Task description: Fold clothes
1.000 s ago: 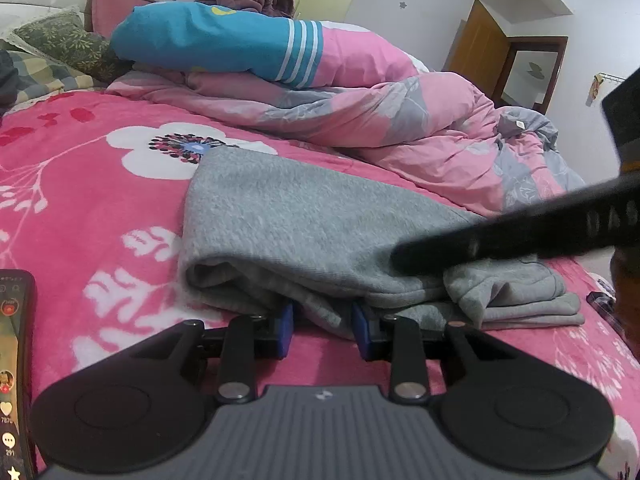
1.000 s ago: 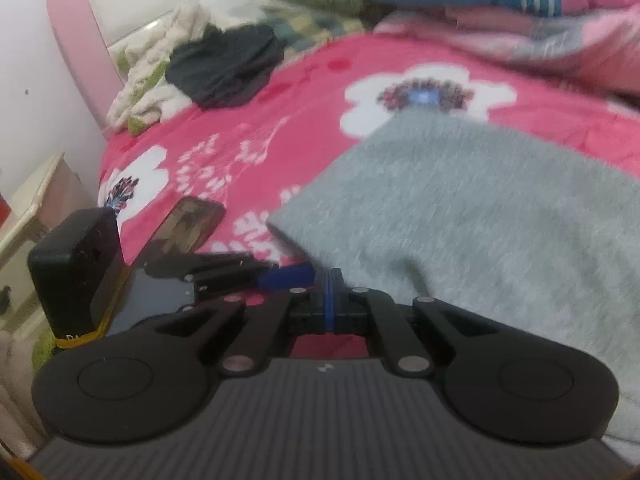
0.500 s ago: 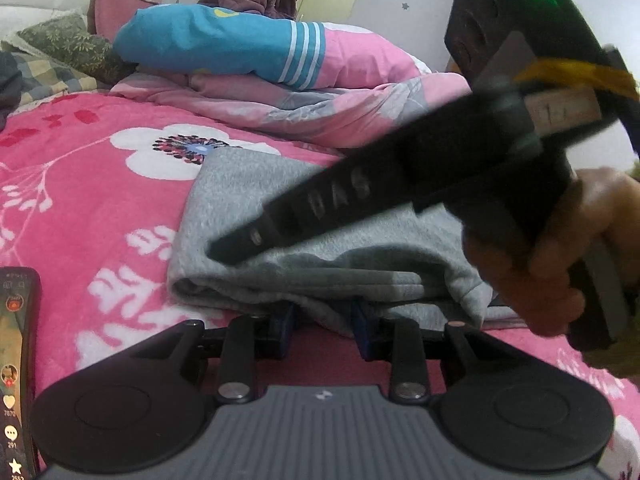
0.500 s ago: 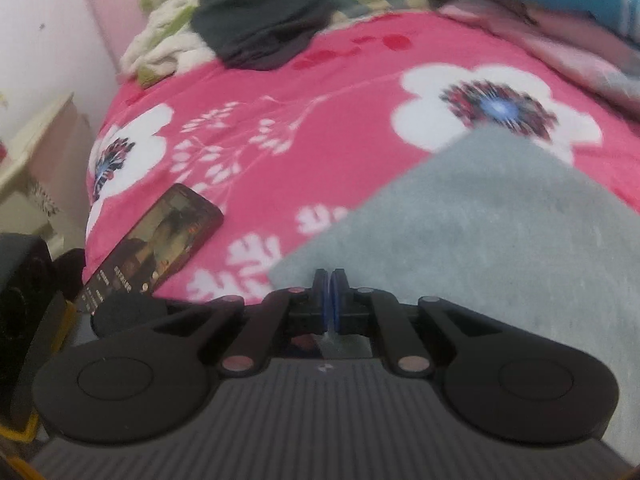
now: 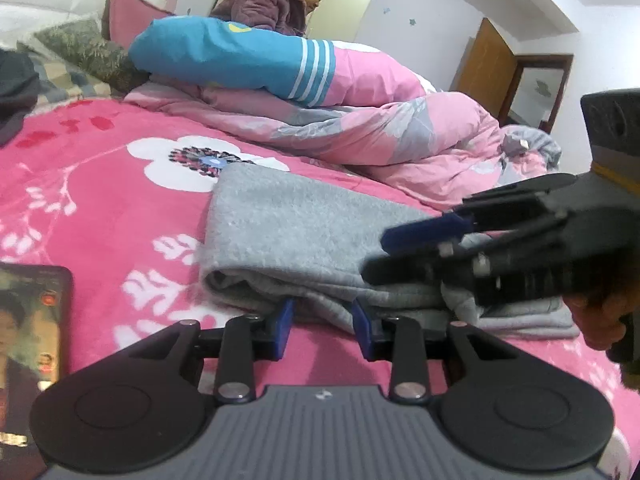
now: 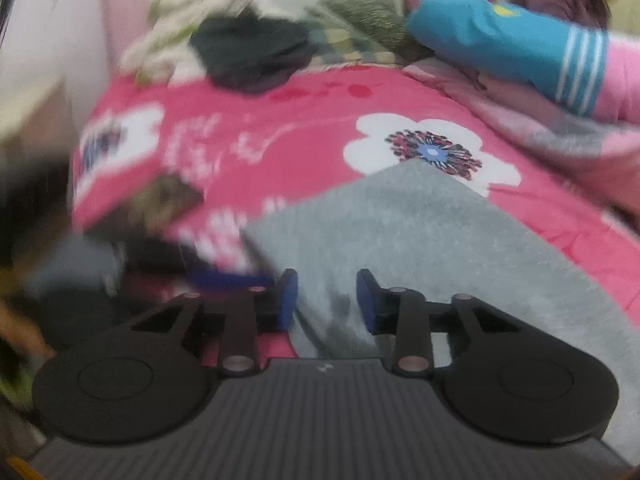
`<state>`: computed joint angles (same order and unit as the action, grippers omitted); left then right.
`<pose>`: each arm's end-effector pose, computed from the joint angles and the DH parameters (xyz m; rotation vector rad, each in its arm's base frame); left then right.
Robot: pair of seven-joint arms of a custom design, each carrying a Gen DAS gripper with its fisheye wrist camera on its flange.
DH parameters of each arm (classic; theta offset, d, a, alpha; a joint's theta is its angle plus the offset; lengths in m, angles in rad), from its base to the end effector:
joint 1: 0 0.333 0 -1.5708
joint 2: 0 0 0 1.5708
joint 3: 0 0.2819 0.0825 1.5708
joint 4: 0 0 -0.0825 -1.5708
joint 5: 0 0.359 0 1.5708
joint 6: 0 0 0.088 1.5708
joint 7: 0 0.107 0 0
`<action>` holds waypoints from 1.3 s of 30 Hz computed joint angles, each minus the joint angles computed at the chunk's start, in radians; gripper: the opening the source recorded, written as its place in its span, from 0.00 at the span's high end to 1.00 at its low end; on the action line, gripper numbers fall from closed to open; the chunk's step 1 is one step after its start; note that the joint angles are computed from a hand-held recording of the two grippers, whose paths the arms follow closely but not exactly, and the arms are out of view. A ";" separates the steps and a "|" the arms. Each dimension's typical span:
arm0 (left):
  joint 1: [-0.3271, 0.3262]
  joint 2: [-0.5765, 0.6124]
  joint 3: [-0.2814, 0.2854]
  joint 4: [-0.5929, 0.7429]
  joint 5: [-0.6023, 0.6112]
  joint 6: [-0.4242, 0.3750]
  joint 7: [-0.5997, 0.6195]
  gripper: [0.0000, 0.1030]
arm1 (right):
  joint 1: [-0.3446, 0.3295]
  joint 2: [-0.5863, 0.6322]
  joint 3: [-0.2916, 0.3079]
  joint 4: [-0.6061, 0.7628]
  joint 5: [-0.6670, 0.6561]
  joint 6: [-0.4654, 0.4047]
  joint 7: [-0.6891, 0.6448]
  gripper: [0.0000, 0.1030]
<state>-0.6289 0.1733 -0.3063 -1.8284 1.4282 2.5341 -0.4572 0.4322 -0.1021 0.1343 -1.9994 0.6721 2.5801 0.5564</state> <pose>0.3644 -0.4961 0.4705 -1.7094 1.5777 -1.2978 0.4724 0.2907 0.5534 -2.2759 0.5050 -0.3416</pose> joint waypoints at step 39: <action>-0.146 0.218 0.037 0.385 -0.251 -0.269 1.175 0.42 | 0.003 -0.334 -0.107 -0.433 0.619 0.159 0.132 0.81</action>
<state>-0.7751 0.3911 -0.2697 -1.4433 1.1768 2.2648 0.7174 0.4349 -0.4363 0.0276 -2.4323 1.2915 2.7392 0.6879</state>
